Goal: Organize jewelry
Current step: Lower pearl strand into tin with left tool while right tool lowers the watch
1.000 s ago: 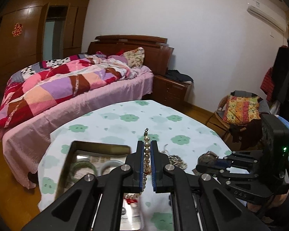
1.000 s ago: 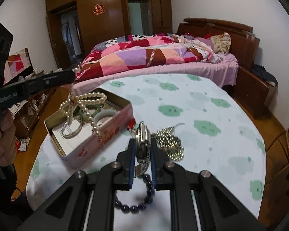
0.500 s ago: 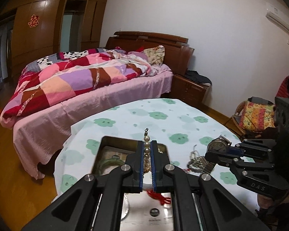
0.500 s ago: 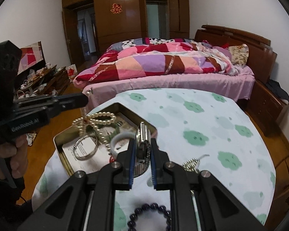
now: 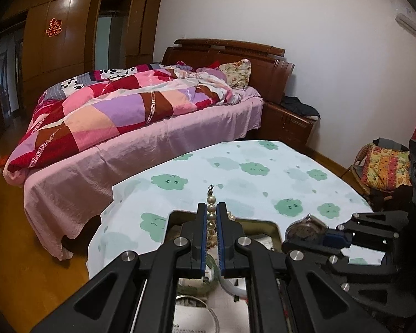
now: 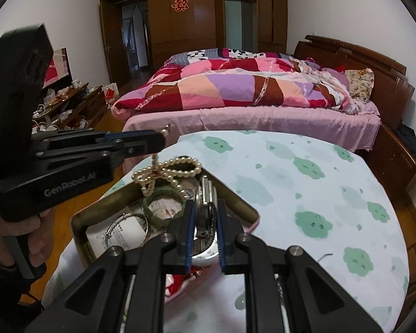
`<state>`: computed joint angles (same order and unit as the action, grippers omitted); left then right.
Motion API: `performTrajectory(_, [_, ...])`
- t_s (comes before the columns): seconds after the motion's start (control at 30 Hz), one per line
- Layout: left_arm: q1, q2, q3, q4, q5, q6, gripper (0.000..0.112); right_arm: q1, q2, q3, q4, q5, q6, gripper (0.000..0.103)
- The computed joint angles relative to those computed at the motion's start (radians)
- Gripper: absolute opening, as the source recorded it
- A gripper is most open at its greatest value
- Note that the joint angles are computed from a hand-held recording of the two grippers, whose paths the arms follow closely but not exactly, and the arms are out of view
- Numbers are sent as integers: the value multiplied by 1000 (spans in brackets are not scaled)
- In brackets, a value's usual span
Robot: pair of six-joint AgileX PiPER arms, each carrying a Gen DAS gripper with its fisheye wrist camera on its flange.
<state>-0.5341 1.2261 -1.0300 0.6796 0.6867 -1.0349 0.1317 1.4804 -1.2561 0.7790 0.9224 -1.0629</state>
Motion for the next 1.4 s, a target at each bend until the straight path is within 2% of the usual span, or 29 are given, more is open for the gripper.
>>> performTrajectory(0.33, [41,66,-11,-58,-22,64,5,58,93,-35,-77,-21,89,16])
performTrajectory(0.93, [65,102,-27,-105,-18,120,6,78,111,-12,-115,-62,127,17])
performTrajectory(1.0, [64,99,-24,-99,-21,116,6,78,113,-12,-114,-64,127,18])
performTrajectory(1.1, [58,97,-26,-86,-10,102,7,69,110,-5,-92,-67,114,25])
performTrajectory(1.13, [53,94,-25,-79,-9,98,12,61,111,-7,-79,-58,107,27])
performTrajectory(1.2, [32,89,-26,-37,17,55,38,51,109,-8,-66,-48,101,33])
performTrajectory(1.23, [8,81,-25,12,43,2,63,42,102,-2,-58,-45,93,39])
performTrajectory(1.27, [-15,68,-15,65,59,-53,80,32,99,-3,-52,-38,89,49])
performTrajectory(1.33, [-42,35,5,117,57,-101,81,-6,87,2,-18,-12,62,54])
performTrajectory(1.4, [-51,22,3,108,76,-103,81,-41,72,5,-11,6,51,55])
